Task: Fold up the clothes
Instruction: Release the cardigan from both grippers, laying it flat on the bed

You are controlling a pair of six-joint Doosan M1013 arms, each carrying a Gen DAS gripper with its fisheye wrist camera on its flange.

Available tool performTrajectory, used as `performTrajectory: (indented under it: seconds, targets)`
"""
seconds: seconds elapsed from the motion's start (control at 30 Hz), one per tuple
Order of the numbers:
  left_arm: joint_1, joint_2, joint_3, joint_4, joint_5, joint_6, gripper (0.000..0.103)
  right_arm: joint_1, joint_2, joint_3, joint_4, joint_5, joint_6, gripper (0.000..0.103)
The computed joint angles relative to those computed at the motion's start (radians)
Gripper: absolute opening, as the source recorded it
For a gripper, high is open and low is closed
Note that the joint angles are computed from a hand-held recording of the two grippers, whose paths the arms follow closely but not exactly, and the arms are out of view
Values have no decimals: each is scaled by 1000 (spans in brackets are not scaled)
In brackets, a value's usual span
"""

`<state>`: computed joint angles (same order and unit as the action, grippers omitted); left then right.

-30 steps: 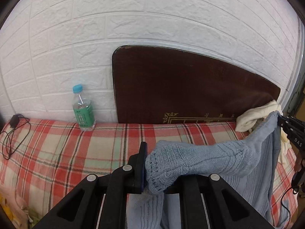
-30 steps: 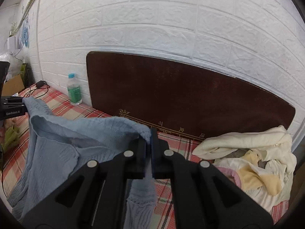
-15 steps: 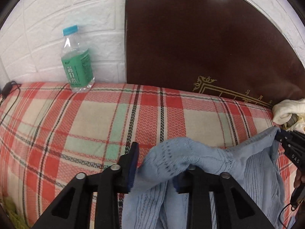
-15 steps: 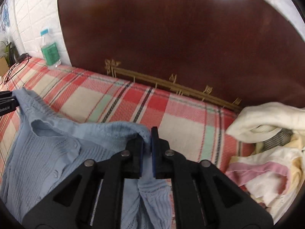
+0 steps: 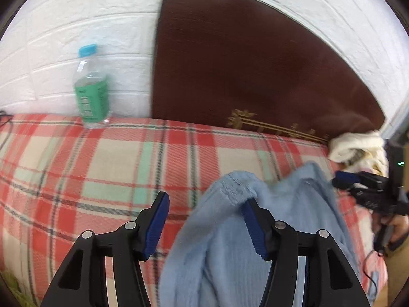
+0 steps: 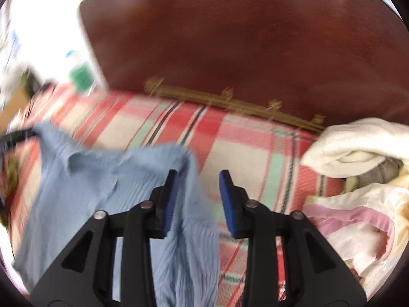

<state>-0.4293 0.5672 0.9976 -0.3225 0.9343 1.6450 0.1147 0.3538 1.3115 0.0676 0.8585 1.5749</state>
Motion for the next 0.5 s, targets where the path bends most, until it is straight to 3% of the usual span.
performTrajectory:
  seconds: [0.03,0.1,0.13,0.17,0.2,0.3,0.4,0.5]
  targets:
    - [3,1,4,-49,8,37,59,9,10,-8,-16,33,-18,49]
    - [-1,-1,14,-74,2,78,59,29,29,-15,-94,68,-1,50]
    - [-1,2,12,-95,14,101,59,36,38,-17,-128,79,13,45]
    - [-2,5,9,-117,27,124,59,33,47,-22,-110,89,13,21]
    - [0,13,0,-150,57,162,59,24,50,-25,-78,88,16,10]
    - [-11,25,-12,-175,119,267,60,2,54,-33,-29,66,29,9]
    - [-15,55,-44,-245,231,376,62,-22,44,-33,2,28,73,8]
    - [-30,90,-81,-231,303,399,67,-25,51,-52,-50,42,124,8]
